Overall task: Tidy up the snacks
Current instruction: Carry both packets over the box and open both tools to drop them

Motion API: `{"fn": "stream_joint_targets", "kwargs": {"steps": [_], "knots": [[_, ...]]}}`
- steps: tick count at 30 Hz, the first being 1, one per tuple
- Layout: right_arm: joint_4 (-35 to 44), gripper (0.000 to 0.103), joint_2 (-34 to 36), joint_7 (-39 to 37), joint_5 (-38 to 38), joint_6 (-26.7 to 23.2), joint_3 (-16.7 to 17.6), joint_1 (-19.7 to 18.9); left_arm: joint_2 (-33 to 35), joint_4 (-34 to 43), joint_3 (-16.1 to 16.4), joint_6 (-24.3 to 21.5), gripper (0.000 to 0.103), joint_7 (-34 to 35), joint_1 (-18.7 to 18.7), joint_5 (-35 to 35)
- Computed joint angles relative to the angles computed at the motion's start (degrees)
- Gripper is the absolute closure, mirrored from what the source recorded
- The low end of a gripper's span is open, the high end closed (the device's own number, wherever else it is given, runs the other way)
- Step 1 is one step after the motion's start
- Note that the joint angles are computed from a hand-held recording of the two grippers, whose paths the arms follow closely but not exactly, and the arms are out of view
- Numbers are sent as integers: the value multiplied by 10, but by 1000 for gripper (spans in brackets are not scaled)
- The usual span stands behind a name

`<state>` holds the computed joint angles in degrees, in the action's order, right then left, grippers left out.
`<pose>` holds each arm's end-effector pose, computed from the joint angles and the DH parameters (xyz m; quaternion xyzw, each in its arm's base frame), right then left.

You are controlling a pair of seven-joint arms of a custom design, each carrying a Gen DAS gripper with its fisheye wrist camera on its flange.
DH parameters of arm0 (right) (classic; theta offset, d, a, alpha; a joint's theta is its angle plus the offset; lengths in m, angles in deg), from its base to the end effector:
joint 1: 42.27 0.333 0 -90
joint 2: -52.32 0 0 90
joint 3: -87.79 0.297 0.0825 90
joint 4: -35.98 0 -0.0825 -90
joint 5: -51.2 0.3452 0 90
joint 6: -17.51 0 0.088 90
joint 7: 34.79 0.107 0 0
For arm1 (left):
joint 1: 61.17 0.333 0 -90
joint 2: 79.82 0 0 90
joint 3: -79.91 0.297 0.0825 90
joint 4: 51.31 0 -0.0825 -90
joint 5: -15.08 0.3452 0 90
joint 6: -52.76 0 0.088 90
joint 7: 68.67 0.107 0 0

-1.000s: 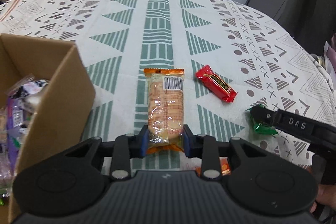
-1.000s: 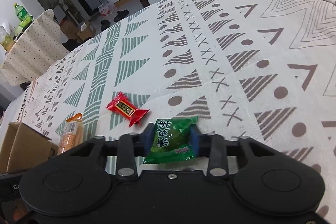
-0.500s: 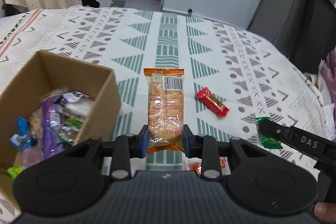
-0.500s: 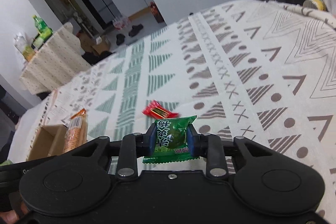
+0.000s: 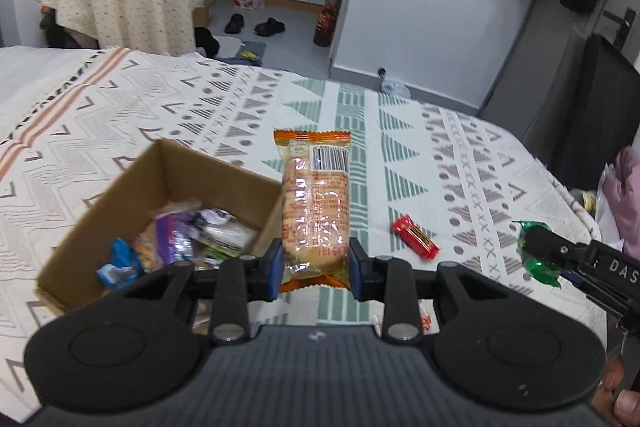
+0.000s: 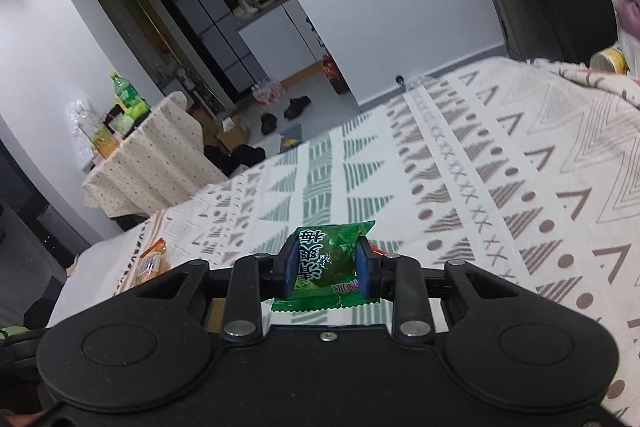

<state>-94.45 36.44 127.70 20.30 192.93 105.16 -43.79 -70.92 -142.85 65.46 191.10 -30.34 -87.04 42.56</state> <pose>0.4482 0.1850 0.5775 -0.4621 0.7263 -0.1949 0.4701 0.4791 -0.3872 0.6051 -0.6444 0.6682 -0.3228 0.1844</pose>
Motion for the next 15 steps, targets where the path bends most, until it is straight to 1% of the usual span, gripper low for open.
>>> {"fn": "stream_joint_targets", "kwargs": {"steps": [2, 5, 6, 8, 10, 15], "knots": [[5, 75, 1, 2, -5, 2, 5, -1, -13, -9, 2, 0, 72, -5, 4, -2], [10, 75, 8, -12, 13, 11, -6, 21, -32, -21, 3, -2, 72, -12, 12, 3], [13, 75, 10, -15, 14, 10, -4, 23, -38, -25, 2, -3, 72, -15, 16, 3], [23, 75, 13, -4, 0, 5, 13, 11, -53, -36, 1, -1, 72, -13, 25, 1], [32, 75, 19, 2, -10, 3, 17, 14, -64, -43, -1, -3, 72, -10, 33, -2], [56, 75, 30, 43, -65, -3, 36, 7, -92, -71, -1, 8, 72, -6, 58, -16]]}}
